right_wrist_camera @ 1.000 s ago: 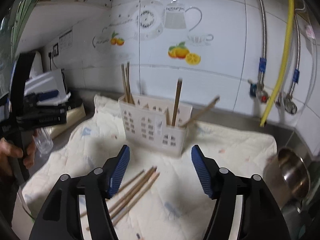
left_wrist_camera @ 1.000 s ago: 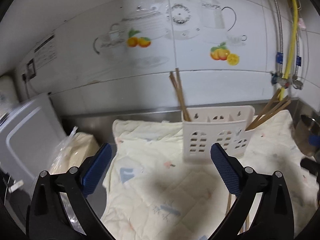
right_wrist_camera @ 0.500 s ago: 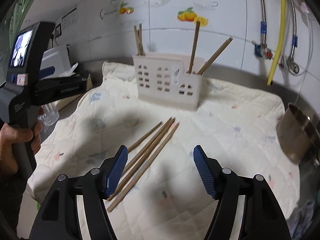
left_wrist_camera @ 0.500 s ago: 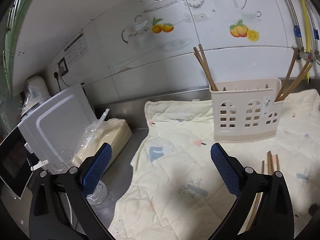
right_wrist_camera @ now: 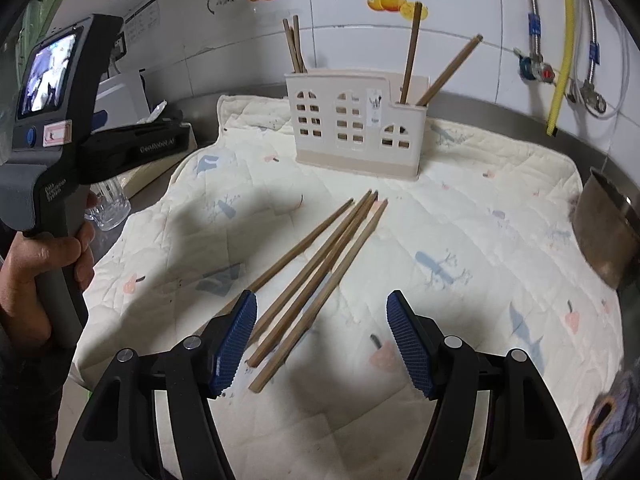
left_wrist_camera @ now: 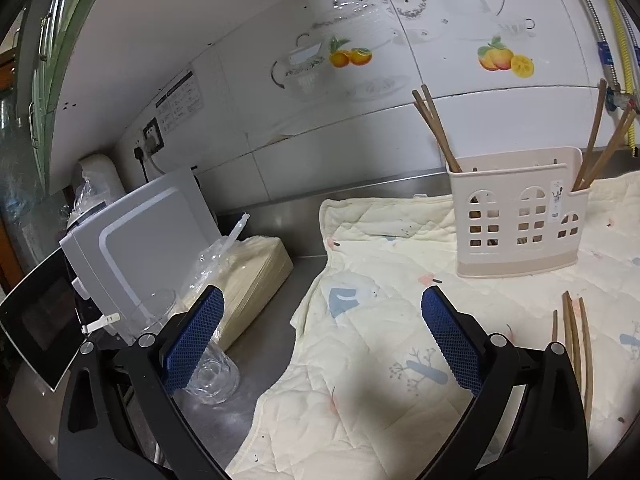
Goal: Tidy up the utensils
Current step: 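Withdraw both open grippers back over the remaining chopsticks, then close the right gripper on a chopstick while the left gripper grasps another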
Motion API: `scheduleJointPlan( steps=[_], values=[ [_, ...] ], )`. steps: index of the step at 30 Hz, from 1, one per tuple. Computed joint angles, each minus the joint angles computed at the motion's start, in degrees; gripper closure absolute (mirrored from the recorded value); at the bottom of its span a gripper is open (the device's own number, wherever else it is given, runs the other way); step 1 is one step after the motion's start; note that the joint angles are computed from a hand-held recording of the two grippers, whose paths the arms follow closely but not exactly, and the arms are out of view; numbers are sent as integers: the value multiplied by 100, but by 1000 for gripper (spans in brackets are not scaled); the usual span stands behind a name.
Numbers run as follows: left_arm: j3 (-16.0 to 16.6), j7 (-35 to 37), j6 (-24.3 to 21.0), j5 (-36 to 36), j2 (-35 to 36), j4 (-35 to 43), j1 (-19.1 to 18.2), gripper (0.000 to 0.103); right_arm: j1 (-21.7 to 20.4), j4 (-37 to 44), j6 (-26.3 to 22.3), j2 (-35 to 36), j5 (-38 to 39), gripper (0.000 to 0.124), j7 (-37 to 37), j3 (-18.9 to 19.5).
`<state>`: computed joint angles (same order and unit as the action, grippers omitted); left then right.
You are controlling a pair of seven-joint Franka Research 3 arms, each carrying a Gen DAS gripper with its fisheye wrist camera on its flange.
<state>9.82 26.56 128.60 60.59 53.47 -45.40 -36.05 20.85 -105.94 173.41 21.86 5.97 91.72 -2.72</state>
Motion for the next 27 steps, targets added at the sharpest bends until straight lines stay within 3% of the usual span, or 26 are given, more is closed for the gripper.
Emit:
scheduleJointPlan(
  steps=[14,16,22,27],
  values=[
    [-274,-676,701,291,-936,-1525,277,5,-24,-182,-66,14,265,92,99,162],
    [-317,-725,779,345,-1016,-1672,308,5,-207,-160,-107,34,459,97,-29,373],
    [-477,-903,925,324,-1228,-2063,427,5,-342,3,-310,167,796,100,-266,610],
    [-545,-990,995,316,-1309,-2226,487,5,-223,132,-504,282,806,104,-171,520]
  ],
)
